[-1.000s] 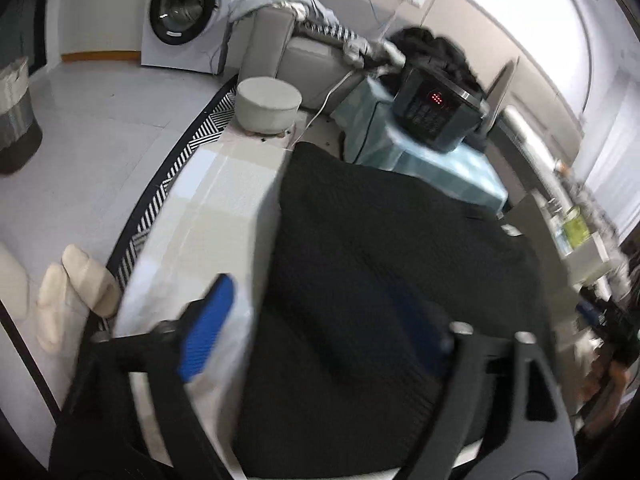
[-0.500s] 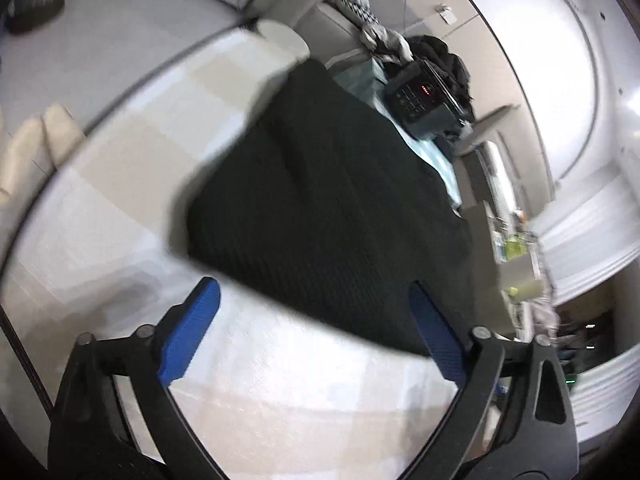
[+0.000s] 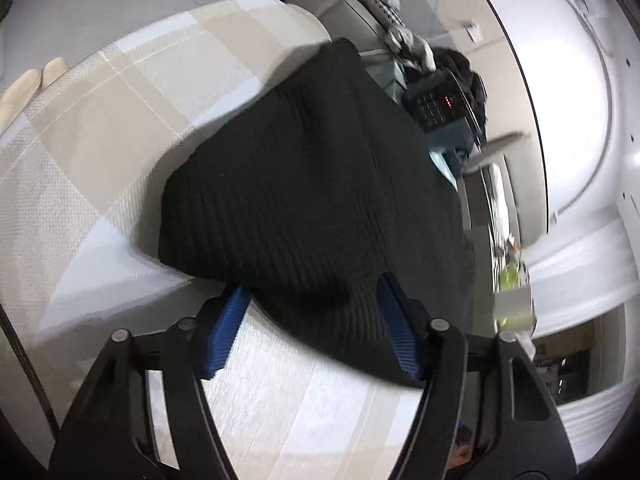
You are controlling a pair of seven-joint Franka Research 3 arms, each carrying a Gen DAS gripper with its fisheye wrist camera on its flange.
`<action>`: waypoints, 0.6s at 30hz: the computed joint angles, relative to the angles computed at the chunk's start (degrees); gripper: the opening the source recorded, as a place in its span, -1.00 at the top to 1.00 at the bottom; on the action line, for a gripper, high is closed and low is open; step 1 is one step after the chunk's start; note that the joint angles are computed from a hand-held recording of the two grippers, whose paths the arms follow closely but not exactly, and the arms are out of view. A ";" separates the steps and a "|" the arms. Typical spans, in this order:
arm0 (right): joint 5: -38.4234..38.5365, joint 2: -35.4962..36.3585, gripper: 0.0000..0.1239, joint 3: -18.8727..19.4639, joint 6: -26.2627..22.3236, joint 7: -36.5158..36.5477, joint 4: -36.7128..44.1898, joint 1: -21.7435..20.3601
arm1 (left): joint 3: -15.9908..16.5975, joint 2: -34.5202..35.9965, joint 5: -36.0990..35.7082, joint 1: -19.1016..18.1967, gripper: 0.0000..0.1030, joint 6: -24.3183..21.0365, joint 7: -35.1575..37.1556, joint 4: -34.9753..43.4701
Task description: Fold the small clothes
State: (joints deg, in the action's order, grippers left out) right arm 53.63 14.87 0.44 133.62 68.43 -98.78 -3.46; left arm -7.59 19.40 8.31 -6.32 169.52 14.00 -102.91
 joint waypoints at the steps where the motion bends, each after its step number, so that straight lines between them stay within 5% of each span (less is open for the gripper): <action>1: 0.89 0.00 -0.53 0.22 0.93 -0.37 -0.17 0.08 | 2.01 0.23 1.65 -1.58 0.03 -0.36 -2.32 0.46; 6: 2.74 2.62 -0.46 1.11 4.74 1.46 2.31 0.84 | 6.47 2.21 8.08 -4.46 0.60 -2.45 -9.54 3.02; 7: 1.45 3.03 -0.29 1.02 5.96 2.64 2.73 1.38 | 7.29 2.32 9.70 -5.16 0.68 -2.23 -11.14 3.04; 11: -6.75 4.04 0.50 0.18 10.67 8.06 3.07 3.42 | 10.22 2.62 16.44 -7.58 0.80 -2.99 -16.73 3.75; 18: -16.87 0.92 0.69 -0.22 15.83 9.36 -1.39 5.18 | 10.04 -0.77 26.23 -8.81 0.82 -6.13 -22.95 1.87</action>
State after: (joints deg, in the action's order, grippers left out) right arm 36.76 15.79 0.23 149.44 77.79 -100.17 1.72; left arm 2.45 18.63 34.54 -15.13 163.39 -8.96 -101.04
